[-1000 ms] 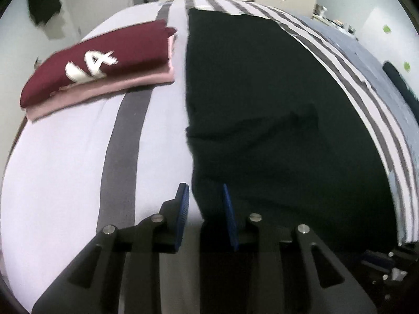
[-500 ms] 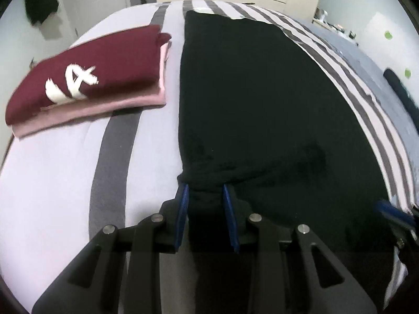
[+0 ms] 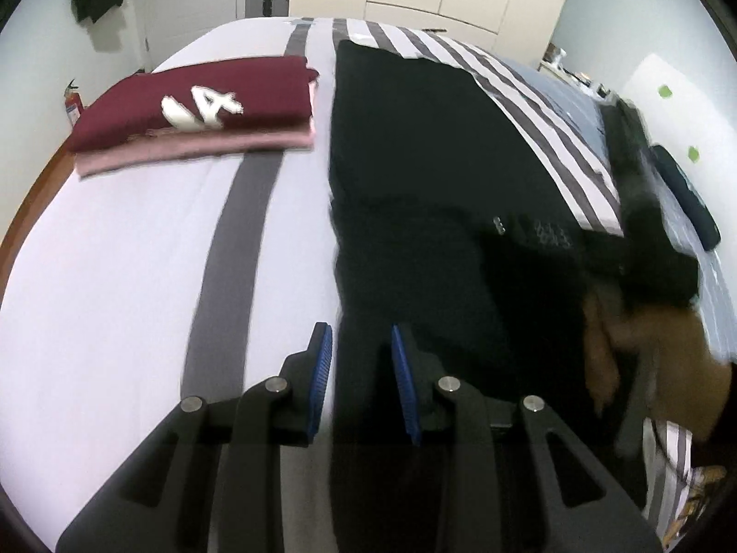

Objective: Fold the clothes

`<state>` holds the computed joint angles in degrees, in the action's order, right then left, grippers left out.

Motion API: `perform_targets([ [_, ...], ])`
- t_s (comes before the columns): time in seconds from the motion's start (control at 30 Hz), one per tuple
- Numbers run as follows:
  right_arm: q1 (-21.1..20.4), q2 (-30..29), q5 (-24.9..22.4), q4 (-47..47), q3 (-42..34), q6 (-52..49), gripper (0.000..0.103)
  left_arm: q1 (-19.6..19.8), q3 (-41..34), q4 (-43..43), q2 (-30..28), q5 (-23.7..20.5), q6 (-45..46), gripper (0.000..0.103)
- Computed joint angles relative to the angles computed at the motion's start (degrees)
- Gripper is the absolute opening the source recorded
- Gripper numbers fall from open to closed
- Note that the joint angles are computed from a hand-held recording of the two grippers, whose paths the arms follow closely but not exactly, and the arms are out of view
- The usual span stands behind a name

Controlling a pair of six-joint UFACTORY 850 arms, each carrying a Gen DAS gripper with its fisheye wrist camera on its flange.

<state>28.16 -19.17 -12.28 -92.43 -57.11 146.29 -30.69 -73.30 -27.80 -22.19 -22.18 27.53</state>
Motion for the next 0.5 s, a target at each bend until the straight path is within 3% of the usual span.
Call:
perform_targets([
  [0.1, 0.1, 0.4, -0.1, 2.0, -0.1, -1.9, 0.010, -1.6, 4.1, 9.4, 1.8, 0.2, -7.4, 0.025],
  [0.27, 2.8, 4.6, -3.9, 9.4, 2.8, -8.3, 0.012, -0.4, 10.5, 3.8, 5.8, 1.2, -6.1, 0.025],
  [0.5, 11.4, 10.9, -11.4, 26.6, 8.2, -19.9, 0.012, -0.2, 11.9, 5.9, 7.6, 0.3, -8.9, 0.025],
])
